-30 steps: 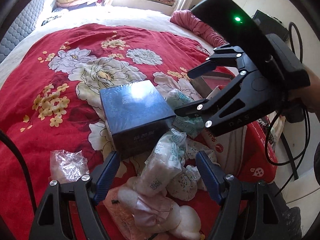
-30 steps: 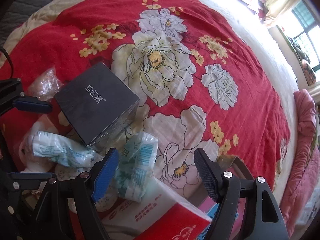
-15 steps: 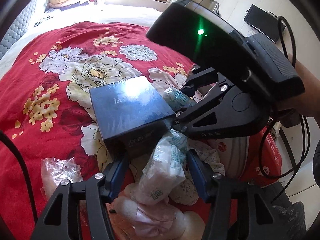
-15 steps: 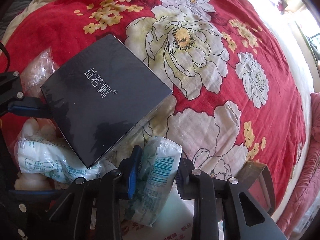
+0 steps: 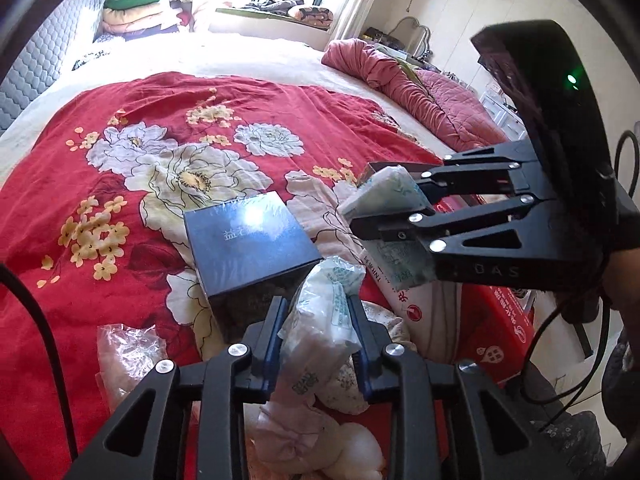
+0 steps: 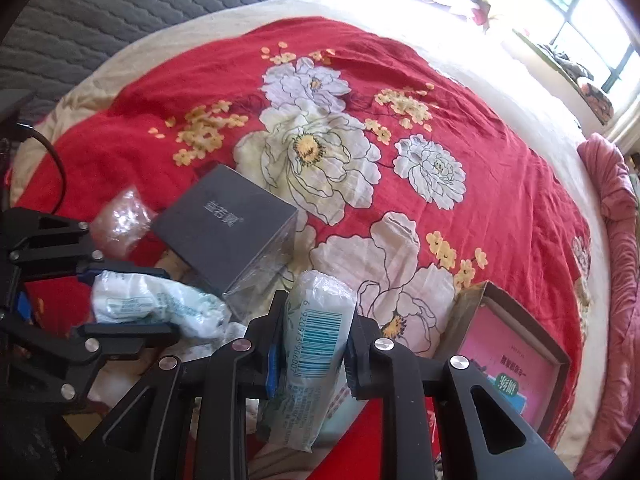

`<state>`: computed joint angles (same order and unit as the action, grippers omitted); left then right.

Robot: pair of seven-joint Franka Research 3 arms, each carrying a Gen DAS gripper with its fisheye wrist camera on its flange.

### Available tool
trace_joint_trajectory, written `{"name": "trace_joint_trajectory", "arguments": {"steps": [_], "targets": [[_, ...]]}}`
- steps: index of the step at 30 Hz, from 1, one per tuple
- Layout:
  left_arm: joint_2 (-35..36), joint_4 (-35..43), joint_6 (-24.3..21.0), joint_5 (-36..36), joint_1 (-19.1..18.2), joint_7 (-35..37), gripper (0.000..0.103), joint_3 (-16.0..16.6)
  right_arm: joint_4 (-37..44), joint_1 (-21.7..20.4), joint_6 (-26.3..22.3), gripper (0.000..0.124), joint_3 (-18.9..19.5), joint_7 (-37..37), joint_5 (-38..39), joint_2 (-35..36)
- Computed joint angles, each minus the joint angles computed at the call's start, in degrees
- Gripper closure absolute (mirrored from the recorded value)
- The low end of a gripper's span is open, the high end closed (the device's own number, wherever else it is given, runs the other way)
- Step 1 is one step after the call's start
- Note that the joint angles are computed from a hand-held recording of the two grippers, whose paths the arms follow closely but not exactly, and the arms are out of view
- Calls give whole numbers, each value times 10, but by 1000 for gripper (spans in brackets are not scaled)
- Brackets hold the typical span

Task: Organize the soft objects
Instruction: 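Grasp the white bagged item with the left gripper while the right grasps a white-blue wipes packet, then carry the bagged item and wipes packet with both grippers over the pink tray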

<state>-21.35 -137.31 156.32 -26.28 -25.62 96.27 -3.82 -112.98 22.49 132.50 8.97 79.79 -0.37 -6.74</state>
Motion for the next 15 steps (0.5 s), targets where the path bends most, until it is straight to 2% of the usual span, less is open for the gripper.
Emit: {"name": "trace_joint_trajectory", "arguments": {"steps": [7, 12, 15], "targets": [[-52, -25, 27, 34, -1, -53, 73, -12, -126, -6, 123, 99, 9, 88, 43, -117], [-86, -39, 14, 89, 6, -115, 74, -31, -199, -7, 175, 99, 13, 130, 92, -192], [-101, -41, 0, 125, 9, -160, 74, -43, -219, -6, 178, 99, 8, 129, 113, -219]]}}
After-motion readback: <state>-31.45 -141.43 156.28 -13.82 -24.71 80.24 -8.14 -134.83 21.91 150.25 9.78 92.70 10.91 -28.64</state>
